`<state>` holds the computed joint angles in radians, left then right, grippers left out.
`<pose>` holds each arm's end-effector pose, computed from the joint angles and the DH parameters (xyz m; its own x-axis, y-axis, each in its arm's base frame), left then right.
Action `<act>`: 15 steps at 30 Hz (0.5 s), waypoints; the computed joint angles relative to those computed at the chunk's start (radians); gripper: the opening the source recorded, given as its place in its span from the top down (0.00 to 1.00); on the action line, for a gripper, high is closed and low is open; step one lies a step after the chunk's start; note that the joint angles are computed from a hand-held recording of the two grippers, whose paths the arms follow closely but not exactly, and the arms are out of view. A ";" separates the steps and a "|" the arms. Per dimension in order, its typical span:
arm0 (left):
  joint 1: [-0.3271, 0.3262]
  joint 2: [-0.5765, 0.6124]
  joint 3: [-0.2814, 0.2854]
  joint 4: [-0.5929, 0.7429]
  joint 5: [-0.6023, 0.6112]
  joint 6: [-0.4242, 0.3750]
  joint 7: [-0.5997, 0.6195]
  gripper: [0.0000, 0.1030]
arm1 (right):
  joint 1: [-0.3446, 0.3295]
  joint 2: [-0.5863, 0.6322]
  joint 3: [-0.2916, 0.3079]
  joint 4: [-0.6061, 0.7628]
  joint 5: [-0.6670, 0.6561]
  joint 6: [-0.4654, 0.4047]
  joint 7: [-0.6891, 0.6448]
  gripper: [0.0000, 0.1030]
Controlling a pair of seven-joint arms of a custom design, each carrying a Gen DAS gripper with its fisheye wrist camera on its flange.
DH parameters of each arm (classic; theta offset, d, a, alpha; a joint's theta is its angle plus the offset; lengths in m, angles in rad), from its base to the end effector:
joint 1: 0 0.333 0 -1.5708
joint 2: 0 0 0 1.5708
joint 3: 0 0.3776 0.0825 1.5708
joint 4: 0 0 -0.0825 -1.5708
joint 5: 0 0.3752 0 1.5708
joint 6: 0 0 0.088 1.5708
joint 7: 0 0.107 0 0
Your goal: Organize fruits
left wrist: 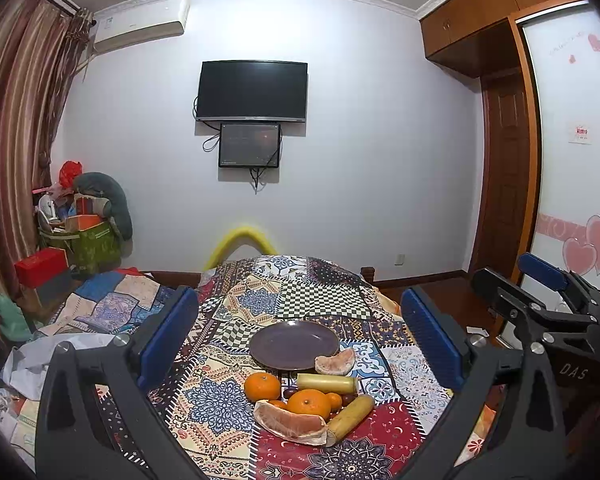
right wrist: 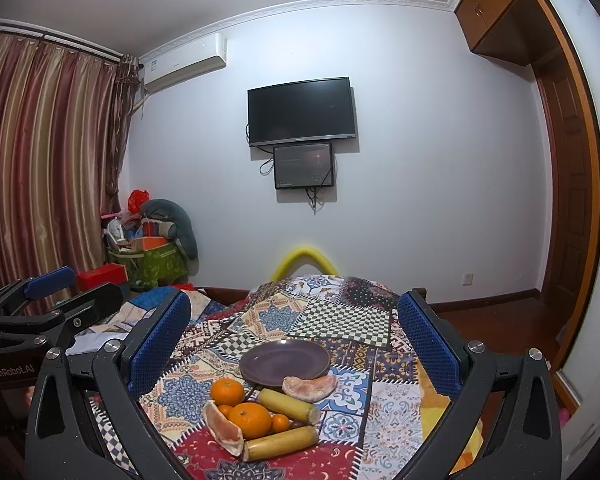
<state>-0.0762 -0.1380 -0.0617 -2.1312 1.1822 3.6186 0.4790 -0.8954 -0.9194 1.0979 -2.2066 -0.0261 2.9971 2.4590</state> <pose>0.4545 -0.1845 0.6602 -0.5439 -0.8381 0.0429 -0.1986 0.0789 -0.9769 0.3920 0.3255 0.6650 -0.2091 -0.9761 -0.0597 -0.1507 0.0925 -0.9842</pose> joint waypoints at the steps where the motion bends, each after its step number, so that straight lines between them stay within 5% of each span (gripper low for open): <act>1: -0.001 0.000 0.002 0.002 0.008 0.002 -0.008 0.00 | 0.000 -0.001 0.000 0.000 0.000 0.001 0.001 0.00; 15: 0.004 0.007 -0.006 -0.006 -0.030 0.000 0.020 0.00 | 0.007 0.007 -0.006 0.008 -0.006 -0.010 -0.002 0.00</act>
